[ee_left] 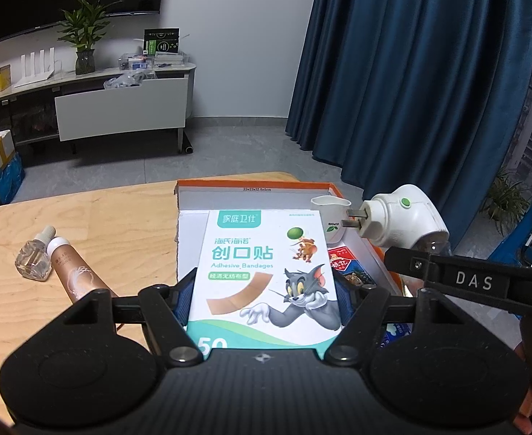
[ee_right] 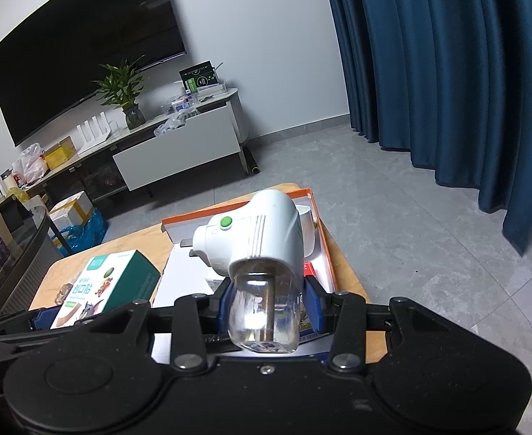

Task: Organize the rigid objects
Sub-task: 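Carry the green bandage box and white diffuser over the box lid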

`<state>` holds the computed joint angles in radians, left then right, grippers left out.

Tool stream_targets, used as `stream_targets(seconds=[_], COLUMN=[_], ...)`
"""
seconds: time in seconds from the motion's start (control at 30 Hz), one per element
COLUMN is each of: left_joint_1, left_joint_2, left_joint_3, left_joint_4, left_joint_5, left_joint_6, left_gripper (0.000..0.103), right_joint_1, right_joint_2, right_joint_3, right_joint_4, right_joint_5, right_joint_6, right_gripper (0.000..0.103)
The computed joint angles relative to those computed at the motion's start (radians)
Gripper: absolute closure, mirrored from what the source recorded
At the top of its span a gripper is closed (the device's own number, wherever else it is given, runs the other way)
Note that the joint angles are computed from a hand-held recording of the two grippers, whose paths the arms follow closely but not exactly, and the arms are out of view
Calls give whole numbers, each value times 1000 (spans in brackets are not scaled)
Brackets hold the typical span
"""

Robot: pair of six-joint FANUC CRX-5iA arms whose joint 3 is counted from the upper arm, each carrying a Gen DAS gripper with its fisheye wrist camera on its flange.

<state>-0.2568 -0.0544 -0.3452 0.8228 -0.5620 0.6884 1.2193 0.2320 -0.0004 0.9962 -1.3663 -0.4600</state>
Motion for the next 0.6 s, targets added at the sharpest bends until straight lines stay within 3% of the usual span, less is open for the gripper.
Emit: stream_targets(seconds=[0.6], left_joint_1=[0], left_joint_2=[4], left_joint_3=[2], left_joint_4=[-1], left_joint_5=[-7], left_joint_6=[-1], left_gripper=[31], right_joint_1=[-1], right_joint_2=[16], right_joint_3=[11], right_joint_4=[-10], right_joint_5=[8], right_joint_6=[4], right_gripper=[53])
